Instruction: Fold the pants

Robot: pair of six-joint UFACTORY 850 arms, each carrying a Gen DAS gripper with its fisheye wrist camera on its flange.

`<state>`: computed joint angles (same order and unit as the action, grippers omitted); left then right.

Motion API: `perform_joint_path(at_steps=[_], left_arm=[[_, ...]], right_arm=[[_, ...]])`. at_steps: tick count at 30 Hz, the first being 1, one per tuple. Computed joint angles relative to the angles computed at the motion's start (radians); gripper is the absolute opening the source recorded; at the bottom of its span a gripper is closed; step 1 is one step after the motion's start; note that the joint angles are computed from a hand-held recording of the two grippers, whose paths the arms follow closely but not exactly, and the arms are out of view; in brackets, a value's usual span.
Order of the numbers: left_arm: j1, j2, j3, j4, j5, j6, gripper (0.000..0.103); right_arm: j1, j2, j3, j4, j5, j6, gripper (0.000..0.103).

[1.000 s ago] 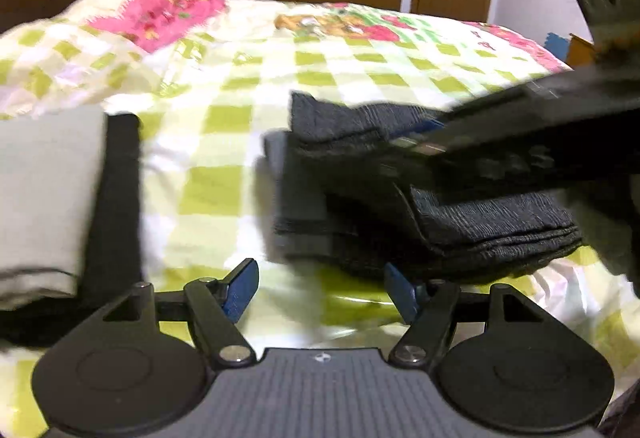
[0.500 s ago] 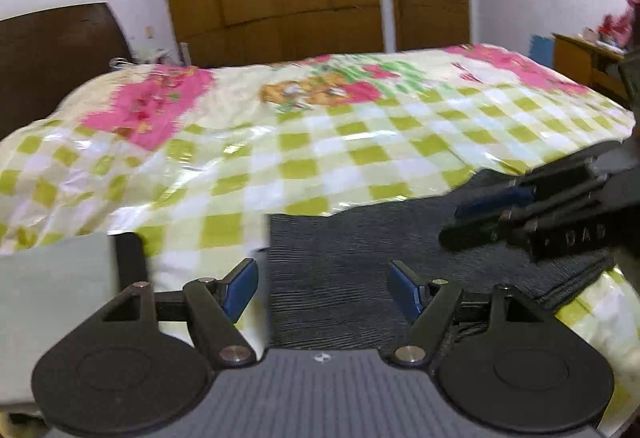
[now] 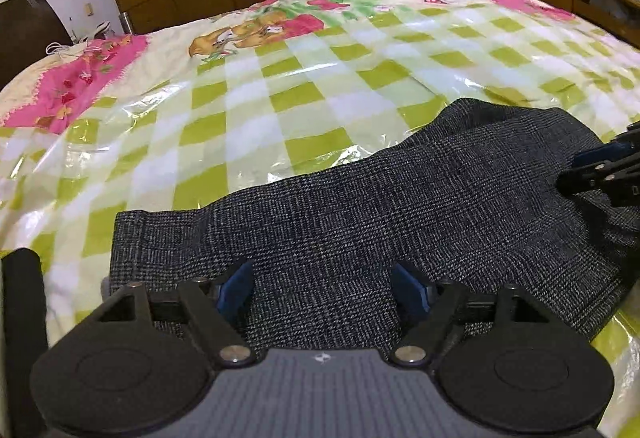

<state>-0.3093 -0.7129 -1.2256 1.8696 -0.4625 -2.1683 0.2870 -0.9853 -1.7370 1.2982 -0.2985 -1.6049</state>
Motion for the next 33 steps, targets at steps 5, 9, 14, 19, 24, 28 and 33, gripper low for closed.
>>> perform_joint_path(at_steps=[5, 9, 14, 19, 24, 28, 33], left_arm=[[-0.020, 0.015, -0.004, -0.003, -0.024, 0.033, 0.087], [-0.011, -0.024, -0.058, -0.073, -0.024, 0.102, 0.087], [-0.007, -0.059, -0.099, -0.130, -0.020, 0.165, 0.090], [-0.015, -0.042, -0.088, -0.107, -0.033, 0.147, 0.090], [-0.014, -0.077, -0.135, -0.212, -0.031, 0.264, 0.091], [-0.018, -0.070, -0.140, -0.248, -0.034, 0.306, 0.091], [-0.032, -0.044, -0.115, -0.207, -0.039, 0.260, 0.091]], right_arm=[[-0.015, 0.017, 0.024, 0.088, 0.003, -0.094, 0.034], [-0.025, 0.014, 0.015, 0.104, 0.007, -0.099, 0.034], [-0.034, 0.006, 0.005, 0.037, 0.017, -0.028, 0.034], [-0.038, 0.003, -0.001, 0.044, 0.014, -0.035, 0.034], [-0.042, -0.002, -0.005, 0.036, 0.015, -0.027, 0.035], [-0.044, 0.001, 0.000, 0.051, 0.011, -0.042, 0.035], [-0.054, 0.007, 0.009, 0.085, 0.003, -0.063, 0.035]])
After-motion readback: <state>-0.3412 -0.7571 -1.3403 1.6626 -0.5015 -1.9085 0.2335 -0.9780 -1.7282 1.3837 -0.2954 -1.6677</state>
